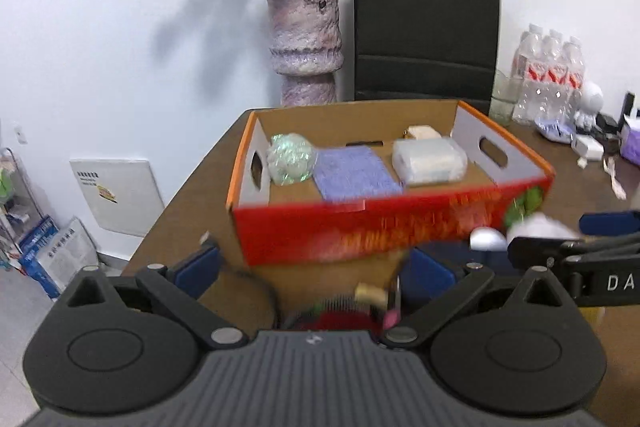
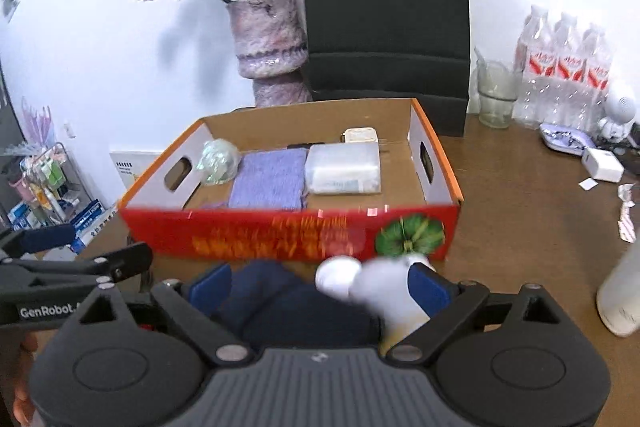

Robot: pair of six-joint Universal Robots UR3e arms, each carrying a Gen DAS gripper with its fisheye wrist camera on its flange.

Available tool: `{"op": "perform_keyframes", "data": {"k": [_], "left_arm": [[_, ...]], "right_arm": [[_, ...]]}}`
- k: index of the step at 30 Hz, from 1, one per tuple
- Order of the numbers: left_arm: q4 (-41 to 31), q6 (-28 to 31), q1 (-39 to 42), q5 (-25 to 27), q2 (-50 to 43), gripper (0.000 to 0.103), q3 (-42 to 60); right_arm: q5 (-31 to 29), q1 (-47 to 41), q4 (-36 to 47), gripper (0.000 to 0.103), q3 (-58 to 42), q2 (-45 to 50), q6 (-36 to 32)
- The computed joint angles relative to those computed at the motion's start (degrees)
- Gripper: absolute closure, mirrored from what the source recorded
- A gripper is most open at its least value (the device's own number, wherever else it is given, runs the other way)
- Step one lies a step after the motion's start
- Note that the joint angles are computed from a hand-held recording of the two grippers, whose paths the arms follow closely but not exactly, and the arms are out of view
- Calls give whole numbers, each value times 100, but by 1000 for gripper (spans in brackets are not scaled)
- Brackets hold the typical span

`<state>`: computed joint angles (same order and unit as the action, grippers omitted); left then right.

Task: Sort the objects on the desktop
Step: 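Grasp the black cable with the left tool while the right tool grasps the navy case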

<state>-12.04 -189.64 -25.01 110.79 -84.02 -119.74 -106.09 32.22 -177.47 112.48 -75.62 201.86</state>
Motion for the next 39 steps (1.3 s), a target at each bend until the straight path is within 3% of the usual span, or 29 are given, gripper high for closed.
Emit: {"op": "perform_keyframes", "data": {"k": [4,9,13,16,21,24,32,35,37,39], "left_arm": [[752,-172,-471,342,471,0,-1113],[869,-760,-980,553,1107,0,-2066],[348,-1111,-1330,677,1523,0,-2331],[156,-1309,-1593,731,1781,0,-2503],[320,-1267,-1903,1129,1462,0,-2432],[440,-1218,-1748,1113,1446,0,-2412],[771,-524,-309,192,2060,1,-2565],[965,28,846,-671,2063,6,-2369],[594,282,1591,-1352,1814,16,-1928],[345,253,1916,-1628,1349,18,-1471]], "right_arm": [[-811,699,-1275,8,947,85,117],[-1338,1437,-1969,8,1642,196,446],[-1836,2034,-2099,8,1912,235,637],[-1886,2303,-2116,9,2148,140,928],[-1855,2526,-2000,13,2187,212,1204],[-1906,2540,-1913,16,2051,300,1086],[-1888,2300,-2182,17,2075,256,871],[-1828,2113,-2249,17,1968,215,553],[-1818,1976,-2338,17,1793,249,206],[-1838,1844,-2425,17,1570,349,-156]]}}
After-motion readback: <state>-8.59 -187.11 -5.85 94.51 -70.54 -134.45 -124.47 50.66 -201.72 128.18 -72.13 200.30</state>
